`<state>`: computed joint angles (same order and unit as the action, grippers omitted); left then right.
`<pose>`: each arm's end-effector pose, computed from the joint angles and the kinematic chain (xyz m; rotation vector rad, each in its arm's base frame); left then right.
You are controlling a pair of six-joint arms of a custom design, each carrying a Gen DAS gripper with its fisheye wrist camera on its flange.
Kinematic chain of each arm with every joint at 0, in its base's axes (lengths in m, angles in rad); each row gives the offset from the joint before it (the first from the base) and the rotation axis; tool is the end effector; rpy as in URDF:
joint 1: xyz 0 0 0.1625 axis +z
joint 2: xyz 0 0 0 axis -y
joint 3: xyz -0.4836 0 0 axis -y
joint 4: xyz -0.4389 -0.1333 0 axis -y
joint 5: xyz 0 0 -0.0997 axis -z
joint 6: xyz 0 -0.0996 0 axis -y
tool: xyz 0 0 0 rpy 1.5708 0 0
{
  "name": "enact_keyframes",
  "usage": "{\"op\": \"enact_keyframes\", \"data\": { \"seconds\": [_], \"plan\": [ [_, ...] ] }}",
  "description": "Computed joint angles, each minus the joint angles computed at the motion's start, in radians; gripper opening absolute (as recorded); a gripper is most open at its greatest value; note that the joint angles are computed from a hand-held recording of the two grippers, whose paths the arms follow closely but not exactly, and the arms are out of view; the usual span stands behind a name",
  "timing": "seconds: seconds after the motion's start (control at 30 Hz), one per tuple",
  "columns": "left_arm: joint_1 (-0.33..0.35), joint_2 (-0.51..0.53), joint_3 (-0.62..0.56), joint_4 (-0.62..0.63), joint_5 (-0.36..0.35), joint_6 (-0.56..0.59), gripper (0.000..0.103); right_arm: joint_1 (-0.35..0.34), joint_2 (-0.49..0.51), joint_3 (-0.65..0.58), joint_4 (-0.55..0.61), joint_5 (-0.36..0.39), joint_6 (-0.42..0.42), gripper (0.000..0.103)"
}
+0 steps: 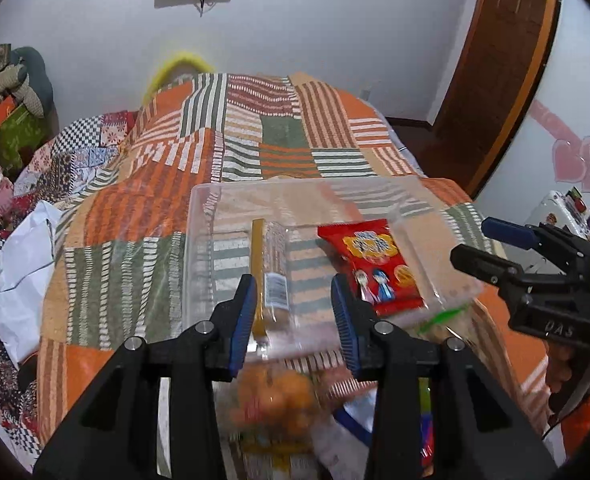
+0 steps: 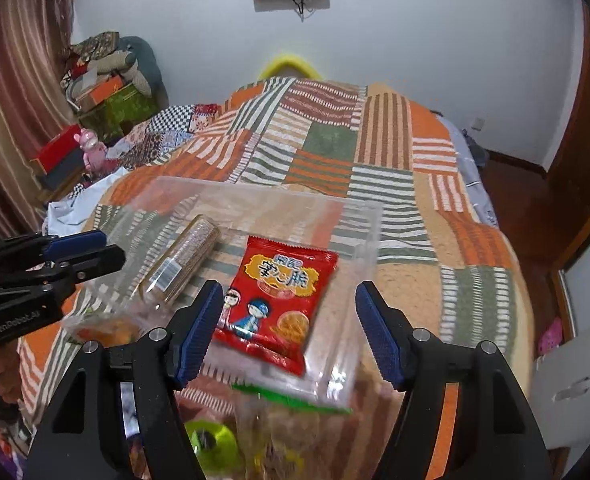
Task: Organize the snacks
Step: 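Lower the wafer pack and red chip bag into the clear box and release both, then grasp the bread bun pack with the left tool while the right tool reaches for the peanut-puff bag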
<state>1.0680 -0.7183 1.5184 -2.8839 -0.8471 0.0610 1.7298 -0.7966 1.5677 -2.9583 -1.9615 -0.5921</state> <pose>-0.2077 -0.7912 0.1498 0.4430 2.3943 -0.8210 0.2188 -0.7624 0.1849 0.7865 -2.4333 0.6850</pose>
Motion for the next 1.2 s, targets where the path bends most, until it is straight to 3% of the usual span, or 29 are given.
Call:
{"op": "enact_keyframes", "data": {
  "seconds": [0.27, 0.5, 0.67, 1.2],
  "plan": [
    [-0.066, -0.092, 0.190, -0.077, 0.027, -0.031, 0.060, 0.003, -0.120, 0.176, -0.081, 0.028, -0.010, 0.066],
    [-0.117, -0.147, 0.351, -0.088, 0.019, -0.099, 0.068, -0.017, -0.208, 0.348, -0.163, 0.028, -0.033, 0.065],
    [-0.151, -0.156, 0.432, -0.083, -0.015, -0.154, 0.068, -0.035, -0.255, 0.439, -0.186, 0.022, -0.039, 0.065],
    [-0.182, -0.044, 0.435, 0.040, -0.207, -0.192, 0.069, -0.072, -0.336, 0.548, -0.239, 0.031, 0.011, 0.065]
  ]
}}
